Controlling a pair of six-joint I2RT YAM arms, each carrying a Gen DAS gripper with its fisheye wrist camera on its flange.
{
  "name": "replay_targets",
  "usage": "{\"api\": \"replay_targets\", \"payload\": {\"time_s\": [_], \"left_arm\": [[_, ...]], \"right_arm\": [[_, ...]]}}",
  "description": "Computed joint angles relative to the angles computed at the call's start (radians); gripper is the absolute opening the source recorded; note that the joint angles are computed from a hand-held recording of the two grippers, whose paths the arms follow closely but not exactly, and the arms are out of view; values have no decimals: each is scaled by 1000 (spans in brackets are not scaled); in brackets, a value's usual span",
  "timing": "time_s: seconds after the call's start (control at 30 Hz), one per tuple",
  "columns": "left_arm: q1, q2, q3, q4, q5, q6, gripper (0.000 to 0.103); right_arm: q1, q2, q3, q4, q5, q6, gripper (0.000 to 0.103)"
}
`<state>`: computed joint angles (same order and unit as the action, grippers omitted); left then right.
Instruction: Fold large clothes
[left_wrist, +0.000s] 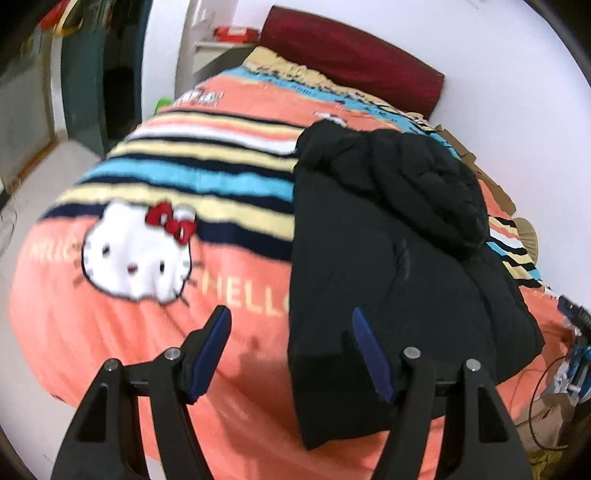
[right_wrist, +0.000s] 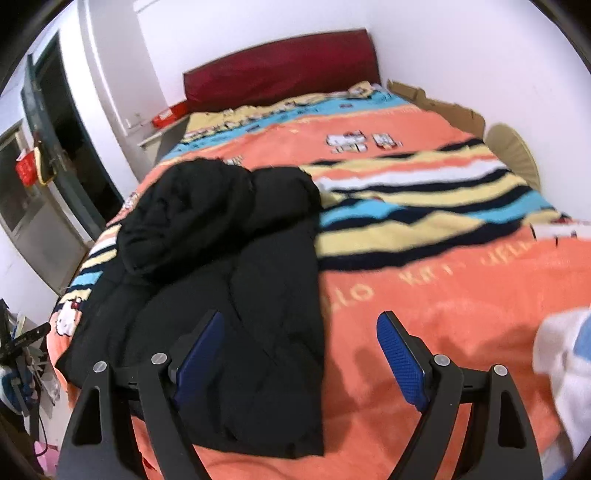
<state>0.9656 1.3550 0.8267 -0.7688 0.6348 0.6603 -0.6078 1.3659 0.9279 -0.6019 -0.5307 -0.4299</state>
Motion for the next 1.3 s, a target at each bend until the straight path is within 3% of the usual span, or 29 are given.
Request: {"api": "replay_targets", "payload": {"time_s": [0.57,0.87,1.13,1.3], "left_arm": [[-28,181,-35,18,29,-29,66],[-23,300,-18,-15,75,-22,66],[-23,361,-4,-141,149,88,66],[-30,337,-26,-151,163,107,66]], "right_arm": [[13,241,9,-87,26,-91,84],[23,353,39,-170,-29,-135,84],[39,380,46,-231,-70,-179,83],[22,399,62,-265,-92,-197,75]]}}
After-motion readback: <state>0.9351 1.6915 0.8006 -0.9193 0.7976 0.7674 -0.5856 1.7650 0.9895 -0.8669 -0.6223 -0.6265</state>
